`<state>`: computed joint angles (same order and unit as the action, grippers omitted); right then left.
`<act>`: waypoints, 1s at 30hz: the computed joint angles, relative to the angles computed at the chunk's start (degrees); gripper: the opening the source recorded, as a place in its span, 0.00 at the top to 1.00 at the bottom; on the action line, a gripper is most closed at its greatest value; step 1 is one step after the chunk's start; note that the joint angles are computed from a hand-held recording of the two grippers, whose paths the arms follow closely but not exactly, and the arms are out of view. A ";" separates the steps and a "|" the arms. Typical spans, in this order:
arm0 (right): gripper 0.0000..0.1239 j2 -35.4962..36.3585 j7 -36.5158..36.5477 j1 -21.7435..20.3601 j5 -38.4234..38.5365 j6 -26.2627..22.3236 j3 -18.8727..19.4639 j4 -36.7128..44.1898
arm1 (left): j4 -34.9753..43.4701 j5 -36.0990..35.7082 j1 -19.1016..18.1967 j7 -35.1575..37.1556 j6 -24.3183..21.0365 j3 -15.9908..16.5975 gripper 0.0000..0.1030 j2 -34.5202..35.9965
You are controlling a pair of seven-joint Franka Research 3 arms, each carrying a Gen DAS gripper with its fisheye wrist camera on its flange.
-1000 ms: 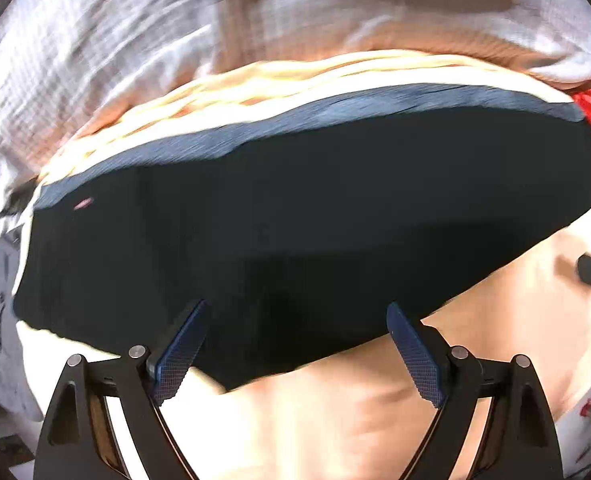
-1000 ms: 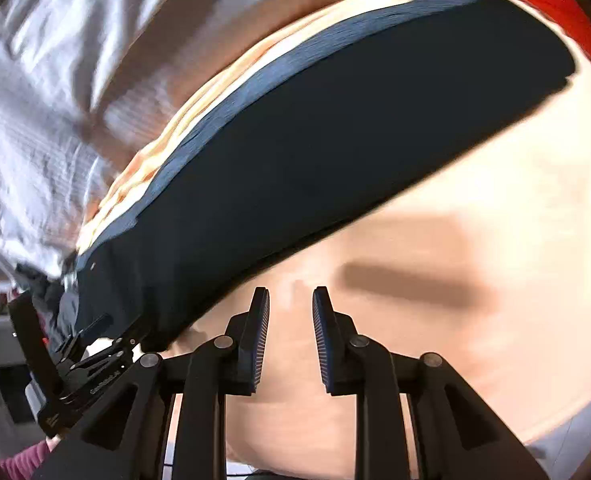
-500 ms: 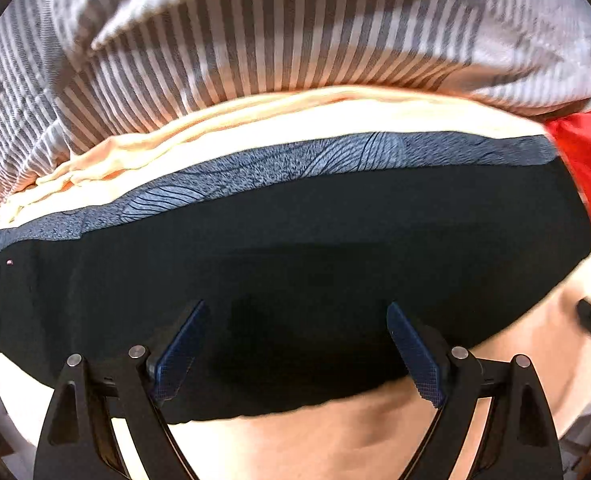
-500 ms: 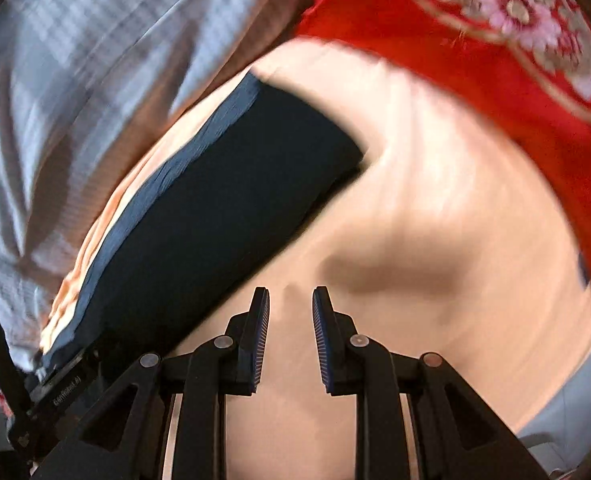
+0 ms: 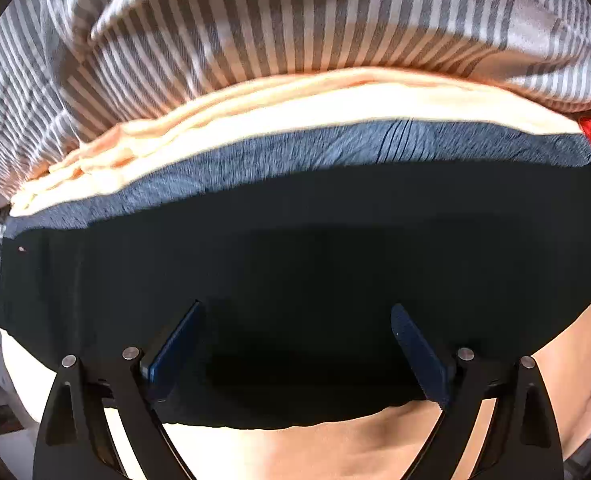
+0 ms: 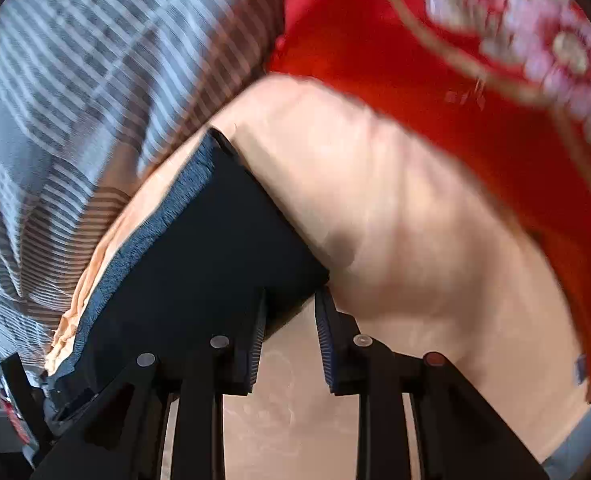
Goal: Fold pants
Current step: 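Grasp the folded trousers edge with the right tool while the left tool presses it flat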
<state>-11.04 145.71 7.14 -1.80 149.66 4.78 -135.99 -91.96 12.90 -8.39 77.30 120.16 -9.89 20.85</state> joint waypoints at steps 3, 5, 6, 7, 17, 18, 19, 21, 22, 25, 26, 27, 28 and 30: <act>0.78 0.37 0.44 -0.94 -4.60 2.13 0.62 1.42 | 1.74 1.83 -0.88 -1.24 2.31 0.22 0.08 0.63; 0.76 4.07 -4.72 0.08 -0.55 4.38 -1.14 4.57 | 4.65 3.40 -1.73 -2.44 2.83 0.61 0.08 2.59; 0.76 5.73 -7.12 0.55 2.46 5.34 -1.98 5.91 | 6.92 4.04 -2.10 -3.16 2.31 0.94 0.08 4.13; 0.76 7.97 -9.12 0.93 5.16 6.60 -2.51 7.67 | 9.01 3.98 -2.10 -3.82 1.64 1.21 0.08 5.50; 0.61 7.44 -16.68 1.43 8.92 3.61 -4.03 8.00 | 8.29 2.73 -2.42 -3.59 -1.58 0.44 0.08 6.22; 0.54 5.04 -14.72 1.08 5.92 3.62 -3.59 5.89 | 7.53 2.24 -2.22 -3.85 -1.25 0.34 0.08 5.70; 0.51 3.24 -13.29 0.63 4.28 3.72 -3.10 4.35 | 7.11 1.68 -1.96 -3.82 -1.19 0.22 0.08 5.45; 0.50 0.20 -12.32 0.06 3.58 3.98 -2.37 1.55 | 7.21 0.91 -1.58 -3.61 -1.31 0.12 0.08 5.57; 0.50 -0.73 -12.33 -0.24 3.28 3.23 -2.03 1.00 | 7.36 0.88 -1.65 -3.68 -1.51 0.13 0.08 5.74; 0.50 -0.84 -13.24 -1.37 -0.36 1.78 -0.89 1.83 | 7.70 2.12 -2.17 -3.31 -1.46 0.33 0.08 6.03; 0.50 0.28 -15.17 -1.40 -0.40 1.77 -1.33 3.09 | 7.30 2.80 -2.46 -3.31 -1.11 0.40 0.08 5.74; 0.50 1.12 -16.74 -1.18 0.06 2.22 -1.61 3.84 | 7.01 3.14 -2.56 -3.29 -0.81 0.45 0.08 5.56; 0.50 2.63 -19.67 -0.53 2.01 2.76 -2.27 5.10 | 6.82 3.36 -2.65 -3.34 -0.68 0.45 0.08 5.39; 0.64 6.27 -29.28 1.47 10.69 -0.06 -4.13 8.64 | 7.37 3.32 -2.77 -3.44 -1.61 0.43 0.08 5.40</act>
